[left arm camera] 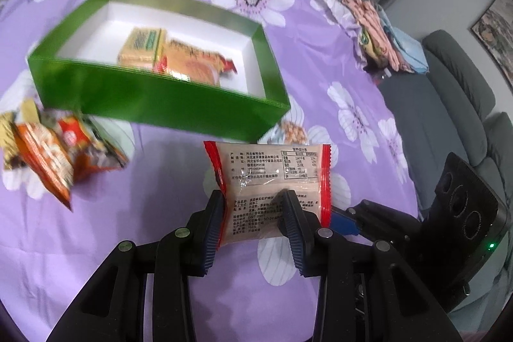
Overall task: Organize snacks
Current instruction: 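Carry the white-red packet into the green box and open the left gripper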
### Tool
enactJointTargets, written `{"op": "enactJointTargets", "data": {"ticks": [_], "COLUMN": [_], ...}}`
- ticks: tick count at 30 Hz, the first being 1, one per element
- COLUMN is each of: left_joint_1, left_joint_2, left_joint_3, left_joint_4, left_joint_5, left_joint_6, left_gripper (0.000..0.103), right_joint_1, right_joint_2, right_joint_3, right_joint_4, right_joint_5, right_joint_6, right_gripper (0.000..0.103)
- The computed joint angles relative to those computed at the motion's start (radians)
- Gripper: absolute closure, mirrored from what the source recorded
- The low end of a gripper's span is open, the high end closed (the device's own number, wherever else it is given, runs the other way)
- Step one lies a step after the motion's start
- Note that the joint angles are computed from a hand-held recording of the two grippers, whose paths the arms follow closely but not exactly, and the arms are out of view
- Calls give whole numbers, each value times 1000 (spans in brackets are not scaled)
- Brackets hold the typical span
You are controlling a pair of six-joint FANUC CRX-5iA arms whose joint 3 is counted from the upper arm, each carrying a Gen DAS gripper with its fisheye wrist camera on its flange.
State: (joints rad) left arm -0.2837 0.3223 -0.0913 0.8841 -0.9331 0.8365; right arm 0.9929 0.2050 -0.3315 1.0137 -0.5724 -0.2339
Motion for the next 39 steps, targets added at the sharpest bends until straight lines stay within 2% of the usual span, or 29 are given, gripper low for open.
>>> {"op": "enactJointTargets", "data": {"ticks": [11, 20, 28, 39], "left_joint_1": [22, 32, 37, 42], "left_joint_2": [14, 74, 135, 228], "left_joint_3": [59, 161, 242, 355], "left_joint_4": [51, 57, 33, -24], "left_joint_5": [52, 73, 72, 30], "left_joint_6": [-46, -47, -15, 56], "left_gripper": [65, 65, 65, 65], "right_joint_1": [-53, -111, -144, -167], "right_joint_2": [43, 95, 149, 199], "right_joint_3": [98, 186, 263, 323], "right_joint_4": [54, 74, 21, -94], "right_joint_5": [-4, 17, 29, 47], "right_joint_6": [105, 177, 259, 345], "right_gripper": [82, 82, 82, 82]}}
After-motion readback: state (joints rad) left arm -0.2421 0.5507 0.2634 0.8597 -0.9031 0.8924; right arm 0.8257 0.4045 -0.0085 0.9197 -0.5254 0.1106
